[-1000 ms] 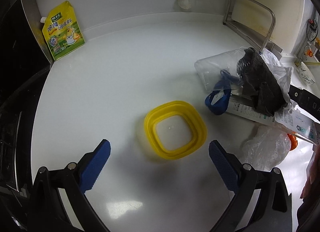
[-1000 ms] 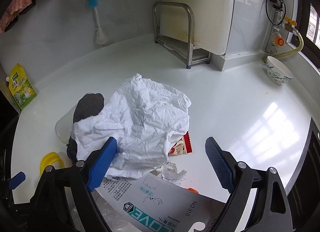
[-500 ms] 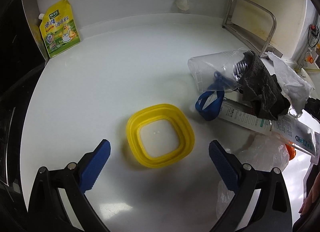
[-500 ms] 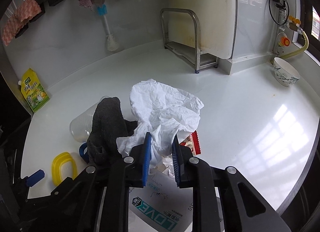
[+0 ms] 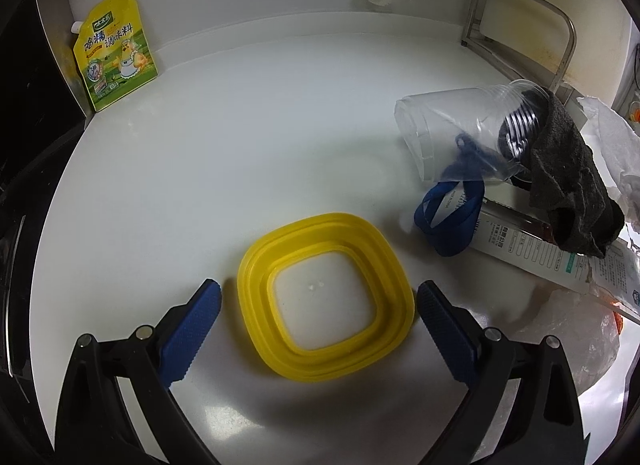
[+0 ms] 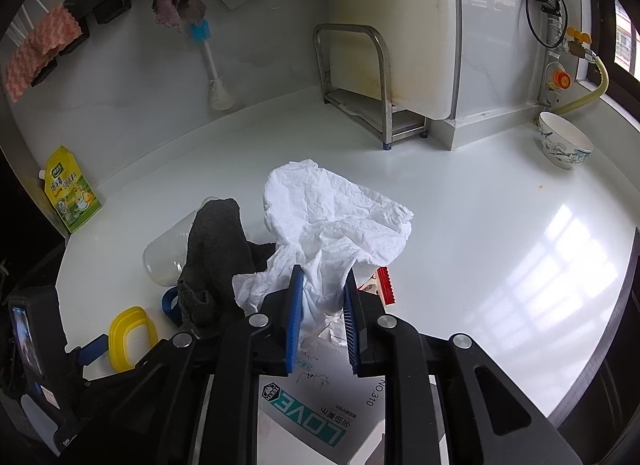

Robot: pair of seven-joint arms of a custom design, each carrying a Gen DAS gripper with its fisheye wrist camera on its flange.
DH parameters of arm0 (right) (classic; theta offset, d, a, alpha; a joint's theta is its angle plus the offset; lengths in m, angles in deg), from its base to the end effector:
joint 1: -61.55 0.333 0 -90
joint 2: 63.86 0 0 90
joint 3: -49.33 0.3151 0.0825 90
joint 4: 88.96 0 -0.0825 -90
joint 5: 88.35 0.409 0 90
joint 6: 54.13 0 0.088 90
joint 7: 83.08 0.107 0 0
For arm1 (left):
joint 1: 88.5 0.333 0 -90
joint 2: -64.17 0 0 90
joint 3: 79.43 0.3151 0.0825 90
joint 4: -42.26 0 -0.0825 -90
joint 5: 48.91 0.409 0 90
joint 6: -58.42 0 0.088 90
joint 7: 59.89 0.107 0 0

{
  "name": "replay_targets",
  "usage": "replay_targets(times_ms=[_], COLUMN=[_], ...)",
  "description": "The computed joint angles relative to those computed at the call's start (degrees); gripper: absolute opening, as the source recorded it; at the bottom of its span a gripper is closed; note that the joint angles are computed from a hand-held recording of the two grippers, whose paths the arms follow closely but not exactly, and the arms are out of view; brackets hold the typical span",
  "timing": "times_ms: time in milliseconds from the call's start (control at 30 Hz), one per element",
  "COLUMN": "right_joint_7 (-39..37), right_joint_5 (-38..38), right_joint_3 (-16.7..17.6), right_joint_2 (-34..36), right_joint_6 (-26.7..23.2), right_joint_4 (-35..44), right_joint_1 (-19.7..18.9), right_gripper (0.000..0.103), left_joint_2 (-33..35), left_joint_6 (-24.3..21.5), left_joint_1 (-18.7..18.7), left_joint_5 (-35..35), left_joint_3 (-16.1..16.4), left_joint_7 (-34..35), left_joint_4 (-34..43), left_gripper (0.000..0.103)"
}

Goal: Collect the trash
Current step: 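Grasp the white tissue with the right tool while the left tool grasps the yellow lid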

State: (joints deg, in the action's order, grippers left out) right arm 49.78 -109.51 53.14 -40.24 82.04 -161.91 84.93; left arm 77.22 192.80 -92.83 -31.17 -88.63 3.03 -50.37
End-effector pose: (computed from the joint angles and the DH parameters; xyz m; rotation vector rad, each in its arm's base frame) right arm 0.6770 0.3308 0.5986 -1.6422 1.8395 -0.5533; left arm 0.6799 -0.1483 0.5410 -1.9745 1.8050 -0.4893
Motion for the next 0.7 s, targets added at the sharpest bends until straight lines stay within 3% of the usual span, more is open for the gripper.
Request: replay_targets(times_ms=[100,700], right_joint_7=[0.6,8.0], right_joint_5=[0.0,-3.8], right_joint_3=[-0.1,-0.1], right_joint_2=[-0.2,-8.1], right_joint_6=[-0.5,-1.2], right_joint_4=[-0.2,-7.1], right_joint_1=[0.1,0.5], right_gripper=[0.018,0.018], left_joint_2=[-0.6,-5.5], left_joint_6=[1.5,2.6], left_joint_1=[0.6,1.7], left_joint_5=[-1.9,-5.7], left_joint_3=[-0.3,-0.2], left_joint_7=[1.6,10.6], left_joint_4=[-0.8,-2.6], left_gripper=[0.075,0.072])
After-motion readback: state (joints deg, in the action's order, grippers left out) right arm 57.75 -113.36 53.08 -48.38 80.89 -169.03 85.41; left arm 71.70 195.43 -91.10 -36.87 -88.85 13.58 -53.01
